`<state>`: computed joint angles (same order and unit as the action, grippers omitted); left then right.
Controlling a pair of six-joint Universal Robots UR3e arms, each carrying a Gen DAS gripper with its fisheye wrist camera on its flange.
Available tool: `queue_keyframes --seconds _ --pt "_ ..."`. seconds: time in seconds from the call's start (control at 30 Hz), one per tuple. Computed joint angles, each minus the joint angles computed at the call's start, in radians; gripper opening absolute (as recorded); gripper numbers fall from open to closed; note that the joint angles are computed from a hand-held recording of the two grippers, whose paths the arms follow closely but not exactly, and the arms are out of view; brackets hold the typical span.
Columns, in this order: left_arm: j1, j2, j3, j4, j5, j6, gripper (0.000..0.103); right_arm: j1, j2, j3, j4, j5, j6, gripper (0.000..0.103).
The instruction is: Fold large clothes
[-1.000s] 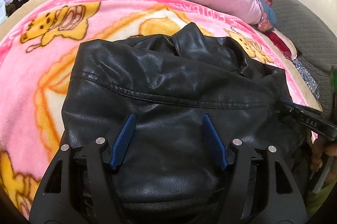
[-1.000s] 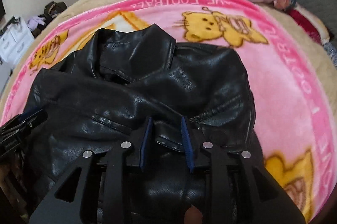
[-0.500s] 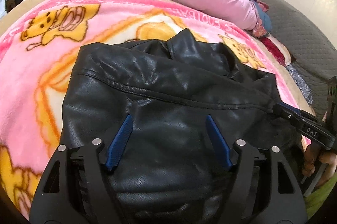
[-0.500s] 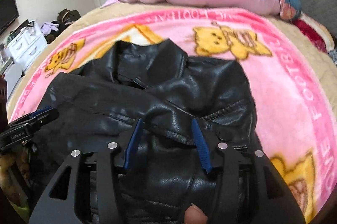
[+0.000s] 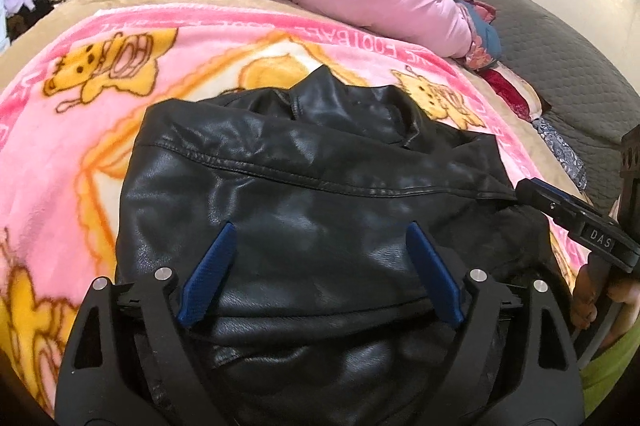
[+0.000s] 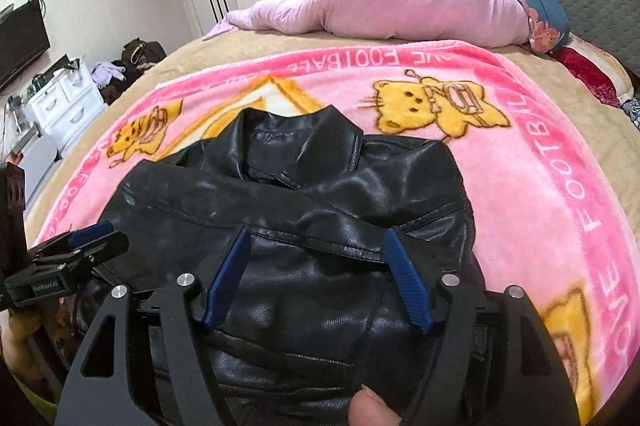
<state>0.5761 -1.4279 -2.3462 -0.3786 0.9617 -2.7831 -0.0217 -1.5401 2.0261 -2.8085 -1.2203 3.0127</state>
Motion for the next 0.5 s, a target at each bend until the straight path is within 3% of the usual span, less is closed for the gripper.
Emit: queue_keyframes --seconds 0.1,0.5 --pt "-0.006 0.025 -0.003 -0.016 0.007 -0.001 0.088 -0.012 -0.04 0.031 -0.015 0.005 0.008 0.078" --pt "-0.002 0.123 -0.03 -0.065 0.03 0.004 0.093 0.002 -0.114 0.116 -0.086 -0.021 0.04 0.079"
